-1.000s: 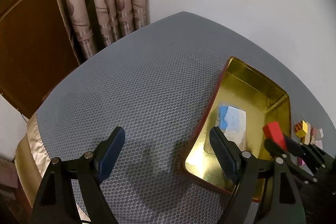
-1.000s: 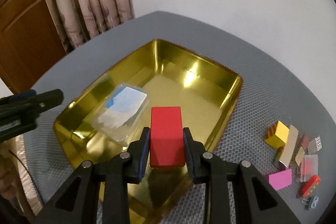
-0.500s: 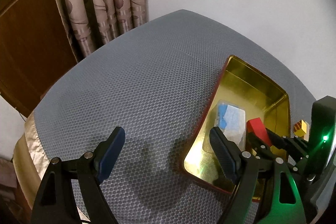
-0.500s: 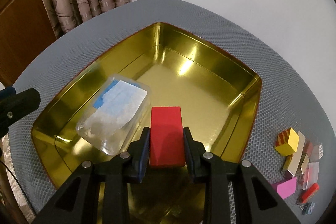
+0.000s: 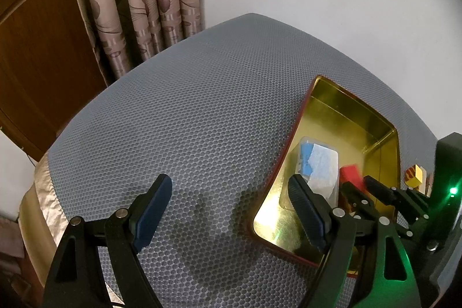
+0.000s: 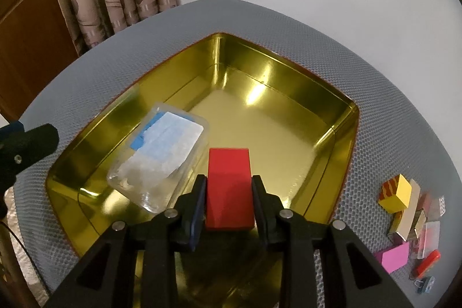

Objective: Organize rigid objects
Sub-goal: 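Carry the red block into the gold tin and open the right tool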

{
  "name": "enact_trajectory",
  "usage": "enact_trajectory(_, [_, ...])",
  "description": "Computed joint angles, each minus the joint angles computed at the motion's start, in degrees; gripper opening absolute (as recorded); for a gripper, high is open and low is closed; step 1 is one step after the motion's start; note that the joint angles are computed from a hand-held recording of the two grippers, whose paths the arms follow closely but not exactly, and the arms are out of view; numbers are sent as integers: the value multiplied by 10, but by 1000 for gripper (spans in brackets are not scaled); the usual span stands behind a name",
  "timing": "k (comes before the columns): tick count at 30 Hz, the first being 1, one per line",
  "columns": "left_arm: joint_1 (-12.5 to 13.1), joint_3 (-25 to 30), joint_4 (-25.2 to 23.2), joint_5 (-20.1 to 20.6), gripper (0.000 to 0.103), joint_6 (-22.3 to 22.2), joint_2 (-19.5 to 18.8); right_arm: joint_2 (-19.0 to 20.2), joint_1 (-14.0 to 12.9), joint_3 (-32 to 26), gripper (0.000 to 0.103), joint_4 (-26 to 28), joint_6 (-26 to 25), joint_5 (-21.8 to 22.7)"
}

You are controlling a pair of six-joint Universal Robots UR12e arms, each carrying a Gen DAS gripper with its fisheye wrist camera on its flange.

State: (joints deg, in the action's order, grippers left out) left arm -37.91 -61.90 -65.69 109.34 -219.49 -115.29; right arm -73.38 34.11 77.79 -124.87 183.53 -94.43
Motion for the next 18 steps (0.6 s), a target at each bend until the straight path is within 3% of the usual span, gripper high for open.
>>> enact_trajectory(9, [-3, 5, 1, 4, 80, 9, -3, -19, 3, 10, 36, -25, 10, -1])
enact_trajectory(13, [-5, 6, 3, 11, 80, 16, -5, -47, -5, 38, 36, -45, 22, 5])
enact_trajectory(18, [-9, 9, 4, 20, 80, 27, -6, -86, -19, 81, 37, -56, 34, -20])
